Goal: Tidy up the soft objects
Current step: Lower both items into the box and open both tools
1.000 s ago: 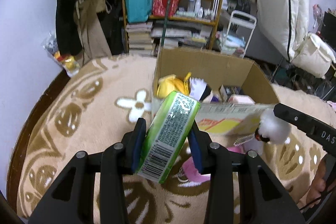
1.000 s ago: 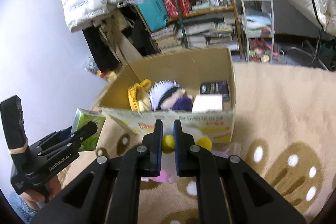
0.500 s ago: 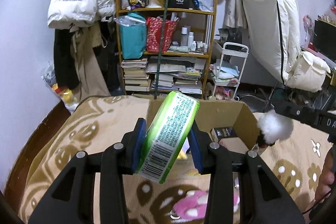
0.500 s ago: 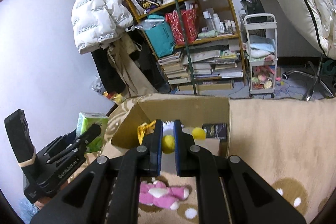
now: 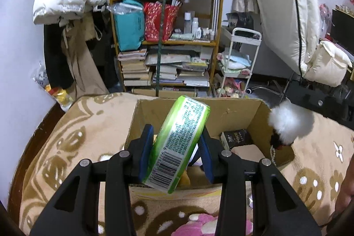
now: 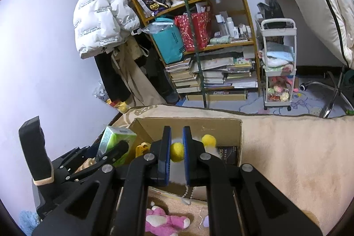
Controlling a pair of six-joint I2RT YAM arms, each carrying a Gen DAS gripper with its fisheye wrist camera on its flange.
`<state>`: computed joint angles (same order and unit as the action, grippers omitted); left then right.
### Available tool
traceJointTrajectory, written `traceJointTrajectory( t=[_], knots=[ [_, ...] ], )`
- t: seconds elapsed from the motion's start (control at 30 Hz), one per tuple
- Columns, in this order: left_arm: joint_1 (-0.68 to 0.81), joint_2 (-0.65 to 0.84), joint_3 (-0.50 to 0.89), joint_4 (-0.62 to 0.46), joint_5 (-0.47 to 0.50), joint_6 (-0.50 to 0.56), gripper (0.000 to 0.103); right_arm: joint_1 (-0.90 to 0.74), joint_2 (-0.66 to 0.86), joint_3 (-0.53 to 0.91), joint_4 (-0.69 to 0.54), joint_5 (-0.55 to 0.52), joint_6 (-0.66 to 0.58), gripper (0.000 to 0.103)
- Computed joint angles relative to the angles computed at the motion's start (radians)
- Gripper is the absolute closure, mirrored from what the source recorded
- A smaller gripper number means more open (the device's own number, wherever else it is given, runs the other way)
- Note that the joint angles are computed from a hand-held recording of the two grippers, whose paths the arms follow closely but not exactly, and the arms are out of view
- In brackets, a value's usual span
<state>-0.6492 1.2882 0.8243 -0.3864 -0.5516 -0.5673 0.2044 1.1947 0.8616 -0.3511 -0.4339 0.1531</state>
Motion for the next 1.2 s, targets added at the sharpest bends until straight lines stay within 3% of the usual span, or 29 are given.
traceJointTrajectory(
  t=[0.23,0.33,0.6,0.67,0.73,0.97,1.03,1.1,1.2],
  knots=[
    [0.043,0.052,0.002,0.007,0.051,-0.012,0.062,-0.006,0.086,-0.003,-0.019,-0.009,-0.02,0.091],
    [0.034,0.05,-0.003,0.002,0.029,-0.015,0.043,-0.016,0.121,0.001,-0.035,-0.031,-0.023,0.089],
    [0.015,0.018,-0.012,-0.052,-0.011,-0.047,0.024,-0.039,0.124,-0.021,-0.061,-0.051,-0.02,0.085],
    [0.019,-0.001,-0.019,-0.065,-0.003,-0.049,0.02,-0.047,0.108,-0.028,-0.07,-0.053,-0.026,0.075],
    [0.01,-0.016,-0.018,-0.091,-0.018,-0.067,0.016,-0.051,0.084,-0.038,-0.072,-0.044,-0.022,0.055],
    [-0.061,-0.081,-0.03,-0.175,-0.074,-0.125,0.008,-0.059,0.011,-0.053,-0.149,-0.024,-0.034,0.026],
    [-0.091,-0.097,-0.032,-0.209,-0.095,-0.158,0.008,-0.047,-0.03,-0.07,-0.161,0.004,-0.041,0.009],
    [-0.112,-0.122,-0.041,-0.231,-0.099,-0.186,0.008,-0.04,-0.071,-0.091,-0.166,0.025,-0.051,0.003],
    [-0.14,-0.147,-0.046,-0.268,-0.105,-0.227,0.004,-0.034,-0.098,-0.103,-0.195,0.032,-0.066,0.002]
  ],
)
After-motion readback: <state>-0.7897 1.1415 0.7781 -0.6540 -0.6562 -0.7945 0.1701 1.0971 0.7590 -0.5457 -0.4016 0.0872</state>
